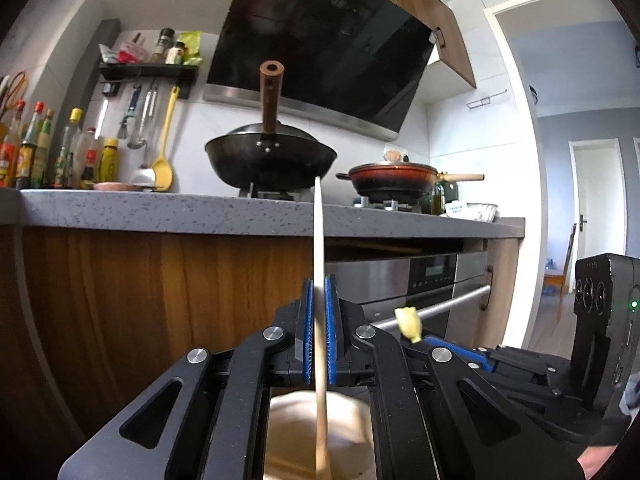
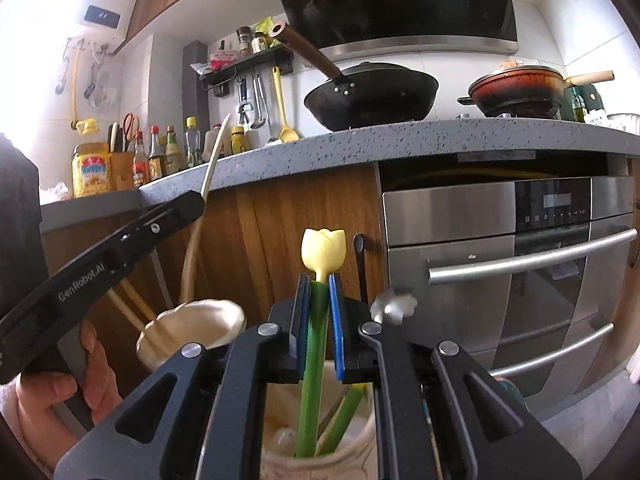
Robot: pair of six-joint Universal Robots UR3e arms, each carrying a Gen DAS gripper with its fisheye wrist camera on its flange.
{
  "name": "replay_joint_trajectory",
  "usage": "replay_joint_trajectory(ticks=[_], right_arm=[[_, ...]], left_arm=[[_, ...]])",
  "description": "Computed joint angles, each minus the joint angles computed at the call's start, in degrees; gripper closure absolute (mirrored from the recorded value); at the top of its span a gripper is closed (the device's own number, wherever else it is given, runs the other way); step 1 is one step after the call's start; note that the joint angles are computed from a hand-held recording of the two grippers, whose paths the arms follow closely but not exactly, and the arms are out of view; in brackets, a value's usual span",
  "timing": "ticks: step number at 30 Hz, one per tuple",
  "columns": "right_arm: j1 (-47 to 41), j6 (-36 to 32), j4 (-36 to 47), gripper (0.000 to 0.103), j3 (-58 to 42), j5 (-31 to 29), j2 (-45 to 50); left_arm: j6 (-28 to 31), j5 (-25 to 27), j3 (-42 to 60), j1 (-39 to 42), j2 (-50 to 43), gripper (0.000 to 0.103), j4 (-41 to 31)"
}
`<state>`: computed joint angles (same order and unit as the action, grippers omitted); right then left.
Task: Organize utensils
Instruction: 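Lift the chopstick with the left gripper while the right carries the green utensil to the holder, then open both grippers to drop the utensils into the cups and withdraw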
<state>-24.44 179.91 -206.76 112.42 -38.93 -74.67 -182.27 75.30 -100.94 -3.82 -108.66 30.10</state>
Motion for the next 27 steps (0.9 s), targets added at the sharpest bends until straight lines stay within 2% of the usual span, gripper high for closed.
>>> replay_joint_trajectory(ticks=[5, 9, 12, 15, 19, 22, 25, 27], right_arm=[[-2.6, -1.6, 1.3, 0.093, 4.0, 3.2, -2.7], [-4.1, -4.2, 5.4, 0.093, 6.0, 5.3, -4.3], [-4.2, -5.9, 8.5, 0.093, 6.5, 5.8, -4.9], [-4.0, -7.1, 10.7, 0.093, 6.3, 5.9, -5.2], [-3.8, -7.0, 10.4, 0.087, 6.7, 5.3, -5.6], [-4.9, -6.2, 9.8, 0.074, 7.5, 6.5, -6.5], [-6.5, -5.8, 9.3, 0.073, 9.4, 7.6, -8.8], [-8.0, -6.2, 9.6, 0.068, 11.5, 8.3, -11.4]], left_arm=[[-1.2, -4.0, -4.9, 3.0, 3.7, 0.096, 1.4], [-0.2, -4.2, -8.3, 3.4, 5.5, 0.096, 2.7], [1.4, -3.2, -8.7, 2.9, 6.0, 0.088, 1.5], [1.8, -3.1, -8.8, 2.7, 6.3, 0.086, 0.4], [3.3, -2.2, -8.9, 2.2, 6.5, 0.081, -0.5], [3.7, -1.9, -9.5, 2.2, 7.1, 0.078, -0.8], [3.1, -2.3, -11.3, 2.8, 8.6, 0.077, -0.3], [3.1, -2.3, -12.7, 3.1, 9.9, 0.075, -0.1]])
